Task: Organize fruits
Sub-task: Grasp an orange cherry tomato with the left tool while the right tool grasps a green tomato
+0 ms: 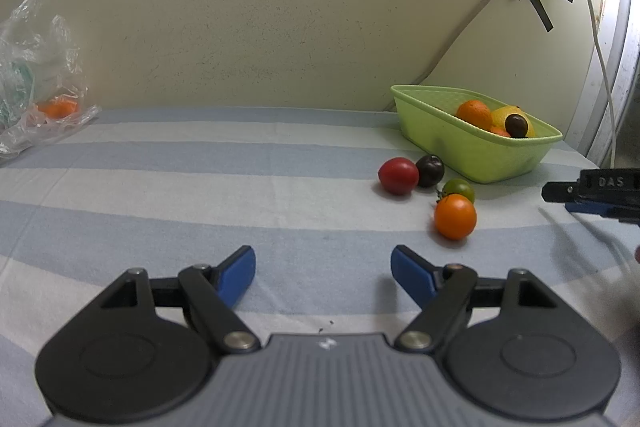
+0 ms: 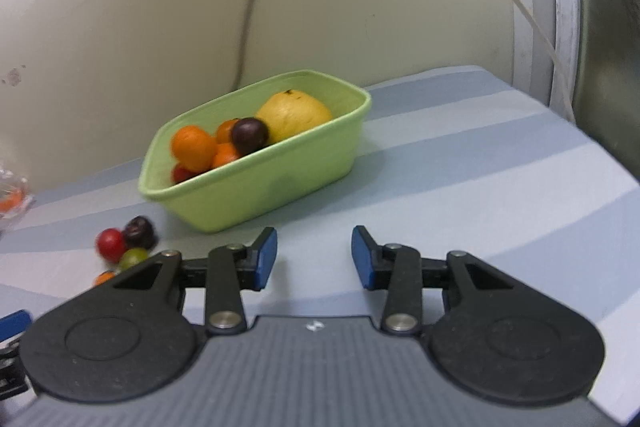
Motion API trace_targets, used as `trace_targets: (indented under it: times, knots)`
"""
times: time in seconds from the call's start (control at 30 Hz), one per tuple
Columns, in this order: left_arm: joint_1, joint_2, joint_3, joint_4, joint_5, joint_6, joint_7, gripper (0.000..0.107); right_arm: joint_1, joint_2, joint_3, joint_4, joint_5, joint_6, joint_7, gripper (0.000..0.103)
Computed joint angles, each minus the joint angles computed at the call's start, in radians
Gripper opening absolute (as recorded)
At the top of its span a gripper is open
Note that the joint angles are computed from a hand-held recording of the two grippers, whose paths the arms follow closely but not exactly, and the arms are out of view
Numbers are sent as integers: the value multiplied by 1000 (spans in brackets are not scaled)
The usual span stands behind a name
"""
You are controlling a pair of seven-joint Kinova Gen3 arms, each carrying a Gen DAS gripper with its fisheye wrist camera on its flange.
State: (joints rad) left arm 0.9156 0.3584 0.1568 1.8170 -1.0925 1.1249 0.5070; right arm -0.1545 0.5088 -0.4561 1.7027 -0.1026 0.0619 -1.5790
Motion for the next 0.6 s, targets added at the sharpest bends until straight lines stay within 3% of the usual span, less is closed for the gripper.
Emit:
trace_targets:
  times: [0.13,0.27,0.43,0.53,0.6]
  knots:
    - [-4,-22,7,46,-42,-32,64,77,115,17,-159,12,-6,9,30,44]
    - [24,-110,-73,171,-117,-195,226,72,229,51,-328,21,-19,22,105,44]
    - [-162,-223,36,308,-308,-398,420,65,351,110,-521,45,9,25,234,44]
    - [-242,-247,49,333,-430,-520,456,63,375,130,-577,46,27,37,327,44]
    - [-334,-251,87,332,-482,-601,451,53,353,127,-563,33,34,50,365,43]
